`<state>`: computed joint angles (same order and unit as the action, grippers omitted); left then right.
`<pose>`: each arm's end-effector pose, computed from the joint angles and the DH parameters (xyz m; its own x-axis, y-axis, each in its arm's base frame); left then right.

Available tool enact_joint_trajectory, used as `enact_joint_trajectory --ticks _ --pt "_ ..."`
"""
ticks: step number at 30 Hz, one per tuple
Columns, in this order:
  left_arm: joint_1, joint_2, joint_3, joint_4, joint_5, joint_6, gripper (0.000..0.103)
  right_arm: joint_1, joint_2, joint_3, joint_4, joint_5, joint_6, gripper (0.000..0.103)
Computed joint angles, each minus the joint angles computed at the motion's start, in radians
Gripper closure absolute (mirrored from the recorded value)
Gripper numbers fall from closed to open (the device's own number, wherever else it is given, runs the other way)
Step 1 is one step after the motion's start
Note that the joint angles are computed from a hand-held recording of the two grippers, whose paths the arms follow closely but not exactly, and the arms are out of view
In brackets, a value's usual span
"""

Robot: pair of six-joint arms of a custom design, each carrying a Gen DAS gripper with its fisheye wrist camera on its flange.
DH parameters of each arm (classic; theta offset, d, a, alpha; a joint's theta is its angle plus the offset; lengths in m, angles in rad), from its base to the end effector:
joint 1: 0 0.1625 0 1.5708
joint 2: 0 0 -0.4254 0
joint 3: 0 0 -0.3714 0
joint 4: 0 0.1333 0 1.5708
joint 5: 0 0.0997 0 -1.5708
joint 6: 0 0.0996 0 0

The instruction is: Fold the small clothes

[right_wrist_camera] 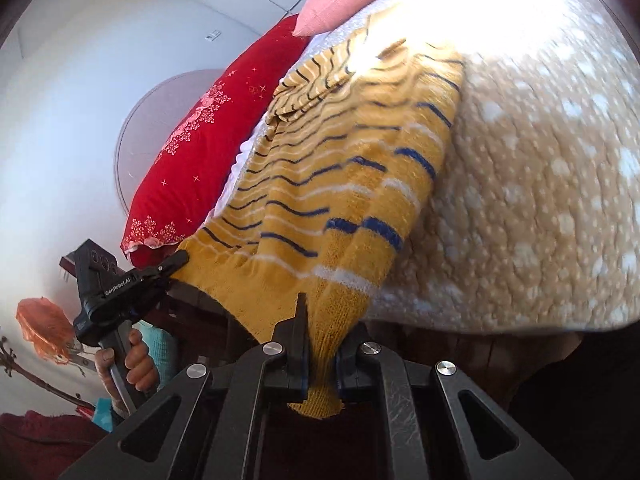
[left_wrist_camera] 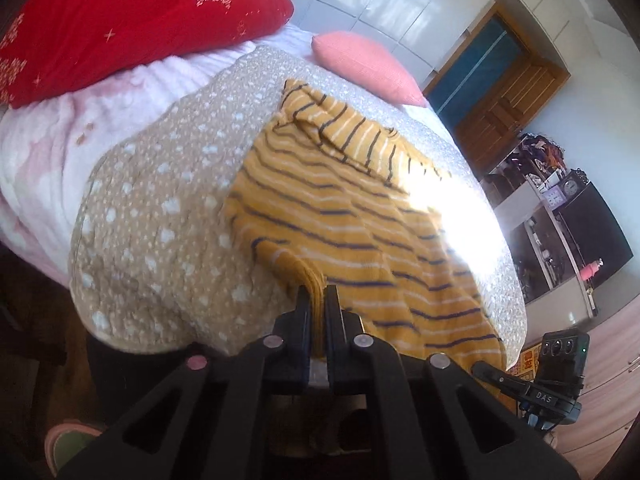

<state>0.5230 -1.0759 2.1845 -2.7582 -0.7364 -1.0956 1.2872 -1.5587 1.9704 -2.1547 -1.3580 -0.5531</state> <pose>-0.3057 -0.4153 0.1456 -0.9445 -0.1899 -0.2679 0.0519 0.7193 -0.6928 0.0193 -0.4852 0.3604 -0.9519 -0.2937 -0.0870 -0.2637 0.9303 -0.2551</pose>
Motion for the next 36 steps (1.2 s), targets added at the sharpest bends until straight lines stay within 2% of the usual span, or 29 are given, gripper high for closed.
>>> enact_joint_trajectory --ticks 5,8,10,14,18,21,22,25,26,28,29,30,33,35,36 --pt "0.067 0.049 -0.136 -0.008 0.036 0.157 0.098 0.077 0.082 -0.118 -0.006 0.024 -0.006 0.093" --pt "0.134 0.119 -0.283 -0.012 0.039 0.310 0.098 0.134 0.176 -0.242 -0.028 0.019 0.014 0.093" --pt "0.177 0.176 -0.394 0.008 0.047 0.390 0.098 0.171 0.248 -0.327 -0.067 -0.013 0.031 0.093" --pt "0.276 0.315 -0.661 0.077 0.051 0.523 0.097 0.221 0.449 -0.553 -0.096 -0.062 0.138 0.093" --pt "0.367 0.441 -0.903 0.198 0.032 0.555 0.097 0.243 0.661 -0.809 -0.098 -0.167 0.231 0.093" --pt "0.431 0.509 -1.041 0.301 -0.015 0.527 0.095 0.230 0.789 -0.987 -0.031 -0.201 0.286 0.090" --pt "0.446 0.520 -1.063 0.306 -0.033 0.524 0.095 0.223 0.826 -1.040 -0.008 -0.203 0.319 0.090" --pt "0.486 0.531 -1.101 0.294 -0.112 0.532 0.092 0.189 0.900 -1.171 0.069 -0.132 0.408 0.085" --pt "0.491 0.529 -1.105 0.279 -0.133 0.541 0.088 0.182 0.922 -1.207 0.088 -0.111 0.430 0.084" --pt "0.496 0.523 -1.107 0.237 -0.146 0.560 0.073 0.172 0.959 -1.268 0.117 -0.077 0.464 0.076" --pt "0.497 0.515 -1.099 0.198 -0.140 0.568 0.058 0.168 0.980 -1.304 0.133 -0.060 0.480 0.076" --pt "0.495 0.509 -1.093 0.174 -0.135 0.570 0.051 0.166 1.000 -1.340 0.150 -0.043 0.499 0.075" --pt "0.492 0.477 -1.076 0.148 -0.128 0.558 0.048 0.149 1.035 -1.423 0.203 0.011 0.543 0.073" --pt "0.483 0.453 -1.053 0.151 -0.106 0.552 0.047 0.147 1.040 -1.423 0.183 0.033 0.581 0.067" --pt "0.476 0.442 -1.037 0.157 -0.090 0.548 0.045 0.146 1.039 -1.424 0.178 0.043 0.597 0.061"
